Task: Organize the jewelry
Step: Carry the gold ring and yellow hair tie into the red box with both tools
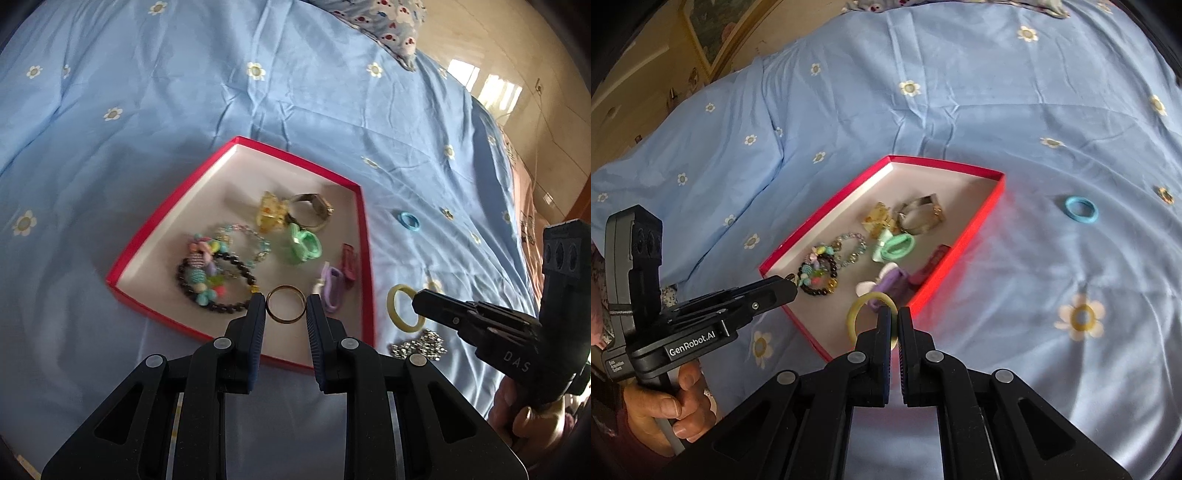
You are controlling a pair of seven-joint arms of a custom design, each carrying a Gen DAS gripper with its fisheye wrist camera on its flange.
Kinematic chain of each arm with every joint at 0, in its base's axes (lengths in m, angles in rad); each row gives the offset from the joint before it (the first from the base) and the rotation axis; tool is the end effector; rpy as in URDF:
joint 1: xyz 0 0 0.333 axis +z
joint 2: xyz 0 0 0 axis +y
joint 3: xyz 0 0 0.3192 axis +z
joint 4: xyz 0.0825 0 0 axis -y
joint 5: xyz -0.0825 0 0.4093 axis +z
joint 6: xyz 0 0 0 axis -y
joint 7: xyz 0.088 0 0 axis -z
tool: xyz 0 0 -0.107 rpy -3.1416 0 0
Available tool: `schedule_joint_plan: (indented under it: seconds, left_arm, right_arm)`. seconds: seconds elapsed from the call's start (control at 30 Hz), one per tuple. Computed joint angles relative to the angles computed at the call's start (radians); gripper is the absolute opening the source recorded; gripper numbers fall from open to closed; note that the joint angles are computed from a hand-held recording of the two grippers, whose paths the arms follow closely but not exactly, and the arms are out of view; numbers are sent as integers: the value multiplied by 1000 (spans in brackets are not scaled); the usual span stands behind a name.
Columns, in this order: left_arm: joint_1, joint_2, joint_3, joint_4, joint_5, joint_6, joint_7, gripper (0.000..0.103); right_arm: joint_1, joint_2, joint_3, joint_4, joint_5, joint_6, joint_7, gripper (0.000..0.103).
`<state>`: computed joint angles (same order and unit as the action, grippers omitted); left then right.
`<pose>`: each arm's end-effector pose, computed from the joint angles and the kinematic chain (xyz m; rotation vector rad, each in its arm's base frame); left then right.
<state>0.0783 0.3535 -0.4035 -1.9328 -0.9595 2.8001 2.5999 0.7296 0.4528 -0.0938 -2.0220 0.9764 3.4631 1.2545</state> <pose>0.6486 -0.1601 0.3448 -1.4831 2.3678 -1.1520 0.5619 0.2995 0.3011 -1.5447 1.6953 -0.5006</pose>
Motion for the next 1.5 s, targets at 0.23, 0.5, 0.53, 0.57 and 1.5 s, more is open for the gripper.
schedule_joint_plan:
  seconds: [0.23, 0.5, 0.53, 0.57, 1.5]
  left_arm:
    - [-5, 59, 14, 53, 107, 24, -71, 21]
    - [21, 137, -12, 114, 280, 53, -190, 21]
    - [25, 146, -16, 120, 301, 53, -205, 21]
    - [28, 154, -20, 126, 323, 53, -221, 21]
    - [89, 227, -93, 152, 632, 71, -436, 21]
  right_arm:
    - [101, 76, -137, 103, -7, -102, 19, 3]
    - [149, 142, -232, 163, -97, -182, 135, 3]
    - [149, 149, -238, 170, -109, -191, 149, 3]
    - [150, 155, -245, 176, -121, -200, 164, 3]
    - [25, 166, -165, 174, -455, -215, 457, 9]
